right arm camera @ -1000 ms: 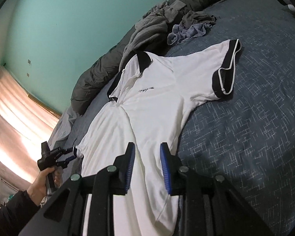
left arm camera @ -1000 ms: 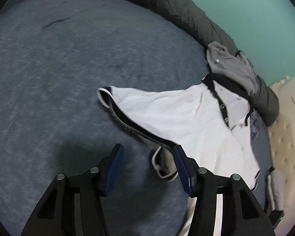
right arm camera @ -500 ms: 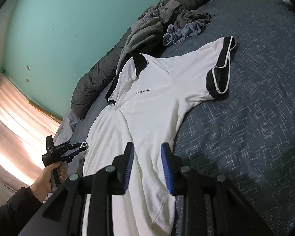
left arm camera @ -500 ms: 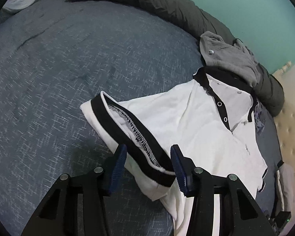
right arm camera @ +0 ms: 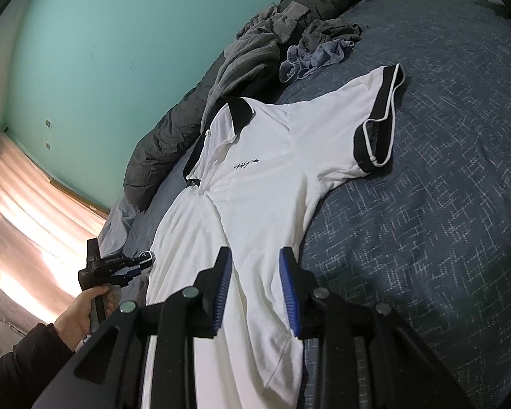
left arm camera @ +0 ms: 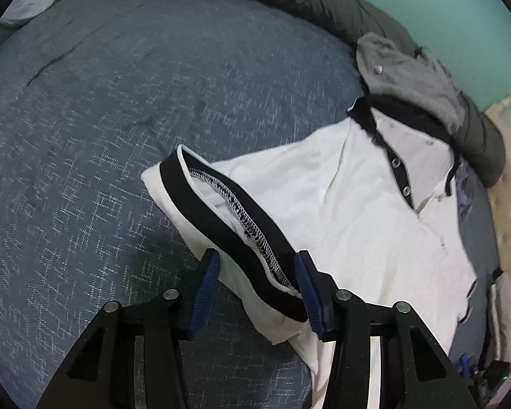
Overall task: Fold clothes
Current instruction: 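Move the left tool to the other black-trimmed sleeve and grasp its edge, then fold the grasped sleeve over the shirt body with the left tool, release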
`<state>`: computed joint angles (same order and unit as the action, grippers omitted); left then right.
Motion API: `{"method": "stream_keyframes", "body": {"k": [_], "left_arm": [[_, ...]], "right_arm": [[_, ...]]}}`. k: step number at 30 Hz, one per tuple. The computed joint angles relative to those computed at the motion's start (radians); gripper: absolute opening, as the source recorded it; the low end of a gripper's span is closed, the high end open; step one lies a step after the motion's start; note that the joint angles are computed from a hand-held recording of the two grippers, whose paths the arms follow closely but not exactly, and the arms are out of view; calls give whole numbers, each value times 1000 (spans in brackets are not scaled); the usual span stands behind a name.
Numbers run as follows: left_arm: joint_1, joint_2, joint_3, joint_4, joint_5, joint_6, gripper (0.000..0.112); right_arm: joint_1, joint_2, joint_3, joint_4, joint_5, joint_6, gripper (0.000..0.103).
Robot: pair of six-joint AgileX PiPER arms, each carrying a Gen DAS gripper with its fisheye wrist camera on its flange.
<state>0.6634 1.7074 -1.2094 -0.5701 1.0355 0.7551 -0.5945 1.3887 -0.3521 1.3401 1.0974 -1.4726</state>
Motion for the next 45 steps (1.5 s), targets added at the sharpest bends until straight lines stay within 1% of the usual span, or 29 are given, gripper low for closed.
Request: {"method": "stream_keyframes", "body": {"k": [1, 2, 4, 6, 7, 12, 15, 20, 27, 30, 32, 33, 35, 37, 41, 45], "left_arm": [[0, -6, 7, 4, 3, 6, 19], [4, -13, 16, 5, 6, 15, 12], [30, -39, 35, -8, 17, 46, 11], [60, -54, 44, -14, 44, 75, 5], [75, -62, 49, -16, 52, 87, 3], [163, -89, 64, -32, 99, 151, 2], [201, -91, 65, -26, 108, 160, 2], [275, -63, 70, -31, 130, 165, 2], [318, -30, 77, 0, 129, 143, 2], [333, -37, 53, -28, 142, 153, 2], [329, -35, 24, -47, 149, 147, 5], [319, -35, 15, -44, 140, 138, 7], [285, -29, -8, -38, 118, 123, 17], [262, -14, -25, -37, 98, 117, 18], [215, 15, -42, -35, 14, 98, 20], [204, 61, -69, -41, 4, 101, 20]], "right_arm": [[-3, 0, -2, -1, 3, 2, 28], [-6, 0, -4, -2, 7, 4, 29], [-10, -1, -9, -5, 15, 8, 29], [-12, -2, -8, -6, 20, 11, 29], [-13, -3, -8, -6, 23, 12, 29], [-25, -15, -6, -15, 42, 20, 29], [-30, -16, -8, -17, 48, 23, 29], [-36, -9, -11, -15, 54, 23, 29], [-40, -8, -15, -15, 57, 24, 29], [-40, -8, -13, -16, 56, 22, 29], [-40, -8, -12, -17, 55, 20, 29], [-39, -8, -11, -17, 55, 19, 29], [-37, -9, -10, -18, 52, 17, 29], [-33, -11, -9, -17, 48, 18, 29], [-33, -3, -11, -14, 40, 14, 29], [-33, 12, -14, -8, 28, 7, 29]]}}
